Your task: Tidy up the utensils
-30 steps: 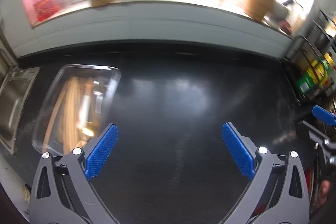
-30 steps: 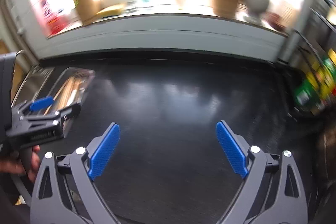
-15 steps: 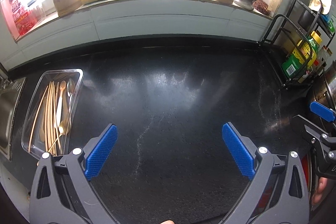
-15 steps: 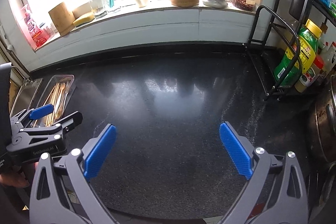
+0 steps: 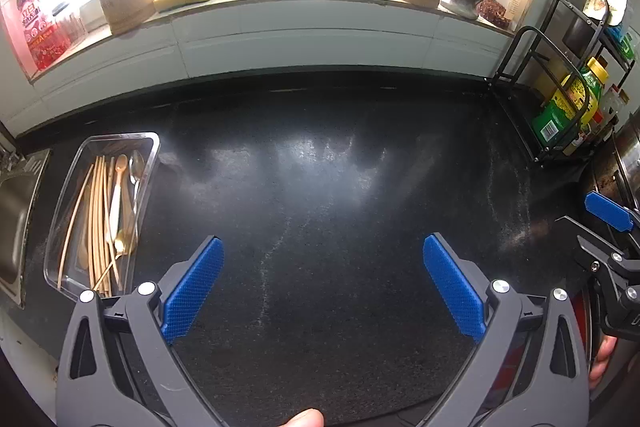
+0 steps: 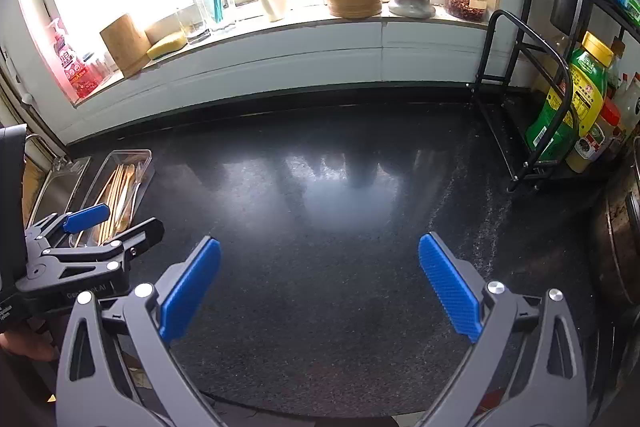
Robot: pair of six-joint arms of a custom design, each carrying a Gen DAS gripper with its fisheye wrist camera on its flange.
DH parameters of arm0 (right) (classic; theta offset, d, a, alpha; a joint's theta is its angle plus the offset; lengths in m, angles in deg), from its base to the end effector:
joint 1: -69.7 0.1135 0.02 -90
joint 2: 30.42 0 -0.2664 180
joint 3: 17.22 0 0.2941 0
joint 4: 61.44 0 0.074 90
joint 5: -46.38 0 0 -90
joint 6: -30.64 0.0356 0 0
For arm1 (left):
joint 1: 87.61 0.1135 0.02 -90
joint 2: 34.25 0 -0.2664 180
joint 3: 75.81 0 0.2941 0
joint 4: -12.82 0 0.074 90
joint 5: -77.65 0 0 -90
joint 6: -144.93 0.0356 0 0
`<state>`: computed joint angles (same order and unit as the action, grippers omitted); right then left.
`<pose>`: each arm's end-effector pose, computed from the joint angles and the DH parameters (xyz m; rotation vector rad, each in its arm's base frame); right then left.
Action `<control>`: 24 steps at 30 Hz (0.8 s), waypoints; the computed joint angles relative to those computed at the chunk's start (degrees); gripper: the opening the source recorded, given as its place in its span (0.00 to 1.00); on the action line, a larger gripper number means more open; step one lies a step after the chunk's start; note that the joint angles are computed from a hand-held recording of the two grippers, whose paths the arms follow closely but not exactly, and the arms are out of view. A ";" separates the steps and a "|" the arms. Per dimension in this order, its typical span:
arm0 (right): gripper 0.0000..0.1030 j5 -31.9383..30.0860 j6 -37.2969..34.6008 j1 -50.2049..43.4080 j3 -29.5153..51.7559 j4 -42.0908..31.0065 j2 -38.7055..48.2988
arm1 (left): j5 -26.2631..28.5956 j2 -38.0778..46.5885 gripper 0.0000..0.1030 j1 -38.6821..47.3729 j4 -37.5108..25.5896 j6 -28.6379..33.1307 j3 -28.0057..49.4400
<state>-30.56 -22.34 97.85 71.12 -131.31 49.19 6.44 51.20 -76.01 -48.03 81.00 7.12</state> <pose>0.2816 0.1416 0.3250 0.2769 2.5820 0.1094 0.3363 0.0573 0.2699 0.4271 2.5587 -0.2079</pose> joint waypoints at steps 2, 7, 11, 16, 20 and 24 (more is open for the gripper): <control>0.93 0.12 0.16 0.40 0.08 -0.03 0.01 | 1.45 -0.23 0.94 0.48 -0.64 0.79 0.05; 0.93 0.27 0.43 1.46 0.13 -0.18 -0.09 | 0.51 -1.78 0.94 0.16 -0.47 2.30 -1.00; 0.93 0.53 0.70 1.91 0.02 -0.59 -0.36 | 0.52 -1.90 0.94 0.59 -0.70 2.21 -1.05; 0.93 0.50 0.93 2.41 0.12 -1.12 -0.30 | 0.31 -1.78 0.94 1.15 -1.18 2.25 -1.02; 0.93 0.52 0.78 2.76 0.27 -1.42 -0.19 | 0.57 -1.82 0.94 1.51 -1.24 2.56 -1.08; 0.93 0.61 0.68 2.91 0.52 -1.60 -0.12 | 0.71 -1.77 0.94 1.81 -1.47 2.67 -1.06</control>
